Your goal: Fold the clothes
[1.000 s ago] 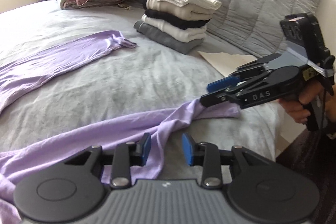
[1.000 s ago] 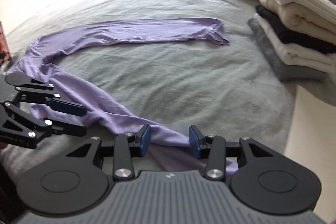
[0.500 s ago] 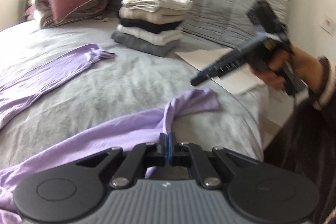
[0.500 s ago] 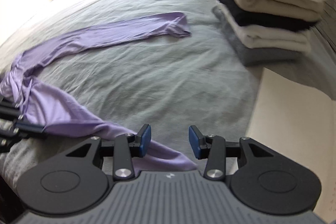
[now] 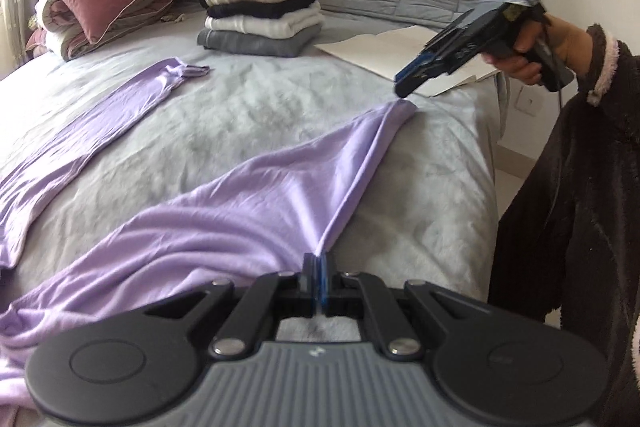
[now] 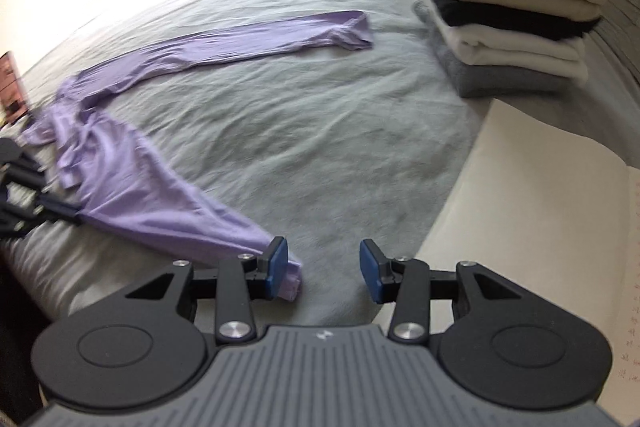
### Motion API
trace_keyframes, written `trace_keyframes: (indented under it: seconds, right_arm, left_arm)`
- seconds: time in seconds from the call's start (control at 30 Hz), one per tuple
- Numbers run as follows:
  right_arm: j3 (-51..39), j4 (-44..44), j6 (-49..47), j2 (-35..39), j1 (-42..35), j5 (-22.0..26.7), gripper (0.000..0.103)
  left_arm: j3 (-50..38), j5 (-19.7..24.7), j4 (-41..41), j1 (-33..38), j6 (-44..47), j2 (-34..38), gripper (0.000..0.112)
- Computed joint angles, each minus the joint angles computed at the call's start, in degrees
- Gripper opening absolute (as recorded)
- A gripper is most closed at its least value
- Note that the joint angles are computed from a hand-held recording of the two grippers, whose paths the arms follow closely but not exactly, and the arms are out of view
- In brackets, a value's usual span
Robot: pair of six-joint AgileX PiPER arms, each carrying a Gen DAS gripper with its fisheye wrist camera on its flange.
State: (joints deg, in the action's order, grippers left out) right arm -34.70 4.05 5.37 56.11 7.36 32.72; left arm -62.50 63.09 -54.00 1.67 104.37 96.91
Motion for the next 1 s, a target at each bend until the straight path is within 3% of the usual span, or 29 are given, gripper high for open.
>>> trace_keyframes:
  seconds: [0.3, 0.4, 0.53, 0.67, 0.77, 0.87, 0.93, 0.97, 1.0]
  right_arm:
    - [0.66, 5.33, -10.77, -2.34, 3.54, 0.6, 0.044]
    - [0.7, 2.79, -7.64, -1.58, 5.09, -0.2, 0.041]
    - [0.07, 1.35, -7.25, 0.6, 6.42, 0.99, 0.014]
    - [-0.05, -4.46, -1.35, 1.28, 9.06, 1.05, 0.002]
    - [-0.52, -8.05, 3.04, 1.23, 9.75, 0.49, 0.0]
    - [-0.97, -6.41, 1.44, 0.12, 8.65, 0.14, 0.0]
    - [-1.2, -4.08, -1.84, -0.05, 8.27, 0.49, 0.007]
    - [-1.34, -4.72, -1.55, 0.19, 8.92, 0.68, 0.015]
    - [-1.56, -7.57, 1.03, 0.74, 10.63, 1.06, 0.016]
  left_arm:
    - [0.12, -0.62, 0.1, -0.34, -0.07, -0.03, 0.002]
    - [-0.01, -0.69, 0.04, -0.43, -0.28, 0.06, 0.002]
    - [-0.05, -1.28, 0.05, -0.68, -0.78, 0.15, 0.002]
    - [-0.23, -2.12, -0.36, -1.03, -1.92, 0.24, 0.002]
    - [-0.67, -2.72, -1.13, -1.17, -3.05, 0.48, 0.002]
    - [-1.59, -2.47, -1.24, -1.09, -4.18, 1.07, 0.002]
    - [-2.44, -1.85, -0.88, -1.03, -5.02, 1.59, 0.002]
    - [-2.77, -1.59, -0.61, -1.01, -5.25, 1.79, 0.002]
    - [-2.95, -1.42, -0.22, -1.03, -5.27, 1.89, 0.002]
